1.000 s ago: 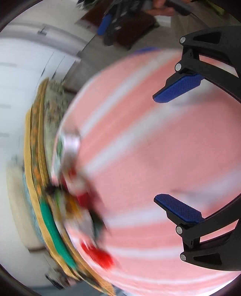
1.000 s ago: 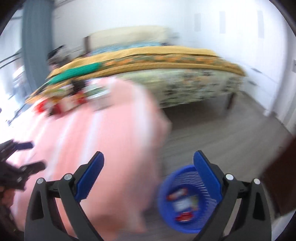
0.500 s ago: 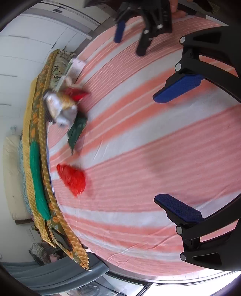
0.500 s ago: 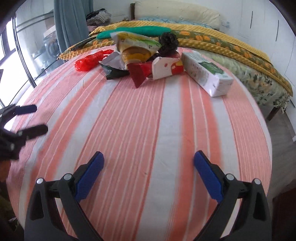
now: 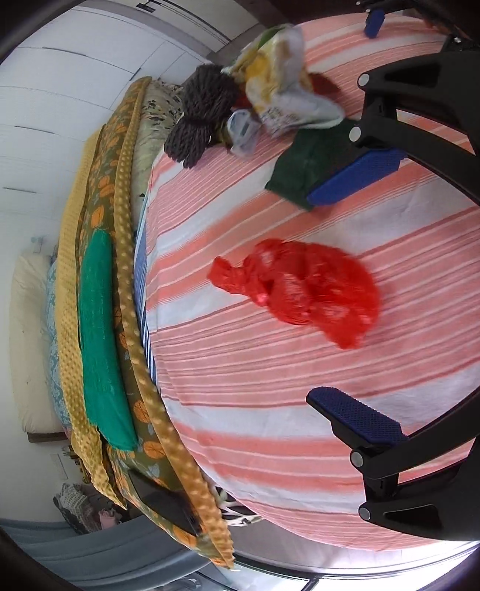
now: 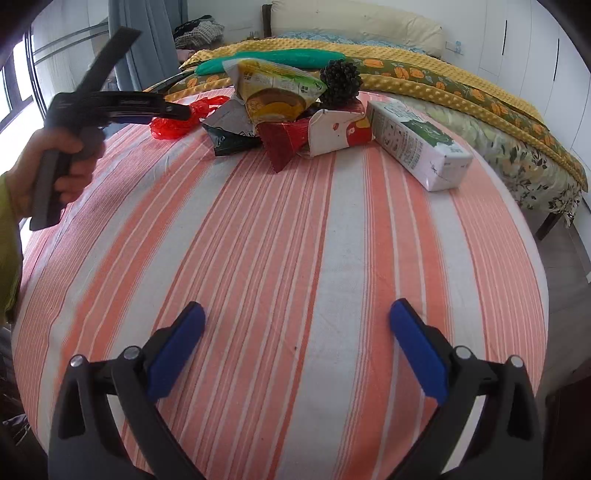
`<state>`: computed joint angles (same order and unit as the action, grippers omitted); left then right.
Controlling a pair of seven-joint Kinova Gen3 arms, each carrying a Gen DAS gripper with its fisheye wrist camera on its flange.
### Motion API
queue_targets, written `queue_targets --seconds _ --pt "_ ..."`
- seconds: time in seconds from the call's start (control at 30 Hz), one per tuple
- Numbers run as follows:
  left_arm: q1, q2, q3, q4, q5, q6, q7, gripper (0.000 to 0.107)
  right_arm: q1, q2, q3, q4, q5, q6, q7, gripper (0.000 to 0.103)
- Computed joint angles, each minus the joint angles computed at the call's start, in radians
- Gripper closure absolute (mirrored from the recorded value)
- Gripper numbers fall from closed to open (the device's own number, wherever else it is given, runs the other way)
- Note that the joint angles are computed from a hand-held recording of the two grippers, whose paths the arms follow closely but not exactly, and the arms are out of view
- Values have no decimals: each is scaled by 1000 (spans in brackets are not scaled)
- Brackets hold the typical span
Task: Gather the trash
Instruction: 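Bring both tools back over the bed toward the red plastic bag, then grasp the red plastic bag with the left tool while the right tool grasps the white-green milk carton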
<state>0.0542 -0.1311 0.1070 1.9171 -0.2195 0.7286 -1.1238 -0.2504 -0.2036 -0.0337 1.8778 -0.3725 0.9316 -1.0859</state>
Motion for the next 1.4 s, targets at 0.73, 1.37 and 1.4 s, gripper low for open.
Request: queue_targets --seconds 0.73,1.37,1.4 --pt "29 -338 279 162 21 247 314 63 0 -3 3 2 -2 1 3 6" --pt "66 -244 377 166 -104 264 487 10 -1 -6 9 4 -7 4 9 5" --pt "74 -243 372 166 -106 264 490 10 0 -7 16 4 -14 10 18 4"
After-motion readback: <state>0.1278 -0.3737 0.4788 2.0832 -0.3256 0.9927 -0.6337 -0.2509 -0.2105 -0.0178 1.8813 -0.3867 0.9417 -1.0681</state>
